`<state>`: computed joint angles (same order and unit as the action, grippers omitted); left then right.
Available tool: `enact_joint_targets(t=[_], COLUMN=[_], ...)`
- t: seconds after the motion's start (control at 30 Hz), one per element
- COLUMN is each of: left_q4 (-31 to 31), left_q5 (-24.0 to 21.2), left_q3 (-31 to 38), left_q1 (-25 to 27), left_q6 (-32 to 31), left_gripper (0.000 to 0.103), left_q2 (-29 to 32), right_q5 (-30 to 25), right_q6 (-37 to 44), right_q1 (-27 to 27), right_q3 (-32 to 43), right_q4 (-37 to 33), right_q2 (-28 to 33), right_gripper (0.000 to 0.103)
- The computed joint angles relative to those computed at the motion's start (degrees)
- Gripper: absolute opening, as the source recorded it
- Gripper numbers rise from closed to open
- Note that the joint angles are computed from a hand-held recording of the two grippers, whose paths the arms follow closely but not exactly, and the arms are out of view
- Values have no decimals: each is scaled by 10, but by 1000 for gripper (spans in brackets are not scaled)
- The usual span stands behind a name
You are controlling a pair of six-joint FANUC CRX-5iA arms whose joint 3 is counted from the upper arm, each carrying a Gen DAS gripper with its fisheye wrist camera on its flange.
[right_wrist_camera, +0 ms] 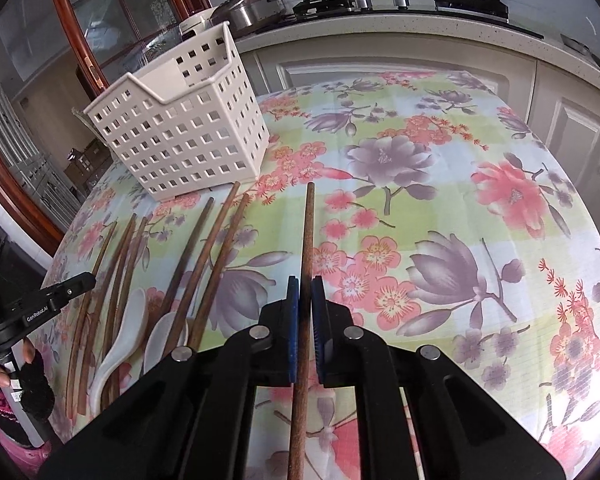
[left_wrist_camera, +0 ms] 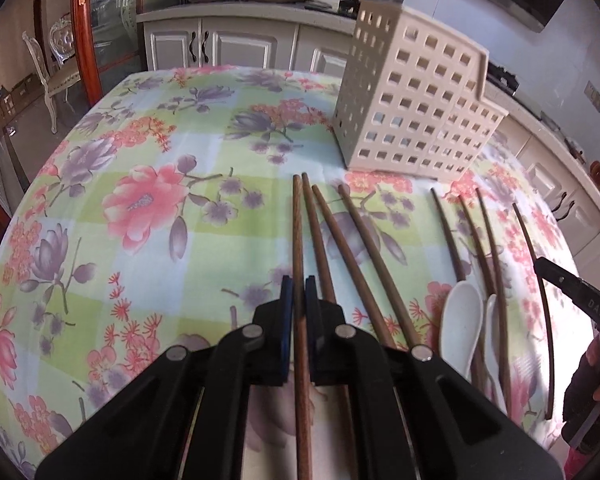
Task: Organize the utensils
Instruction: 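Lift the held chopstick upright with the left tool while the right tool lifts its chopstick toward the caddy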
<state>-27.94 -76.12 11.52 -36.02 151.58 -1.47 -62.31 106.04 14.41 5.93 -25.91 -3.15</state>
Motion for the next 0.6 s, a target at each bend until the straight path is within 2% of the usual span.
enact_joint_targets(t=[0.17, 0.6], left_q4=[-41, -162], left_q5=[-15, -103], left_q3=[8, 74], left_q1=[-29, -131], left_q6=[28, 53], left_gripper=[6, 6], left_q2=[-12, -3], right_q5=[17, 45], right_q6=[17, 51], right_q1=[-7, 0], right_q3=[-3, -25], right_q4=[-17, -25], right_q2=[-22, -89], right_gripper=[9, 9])
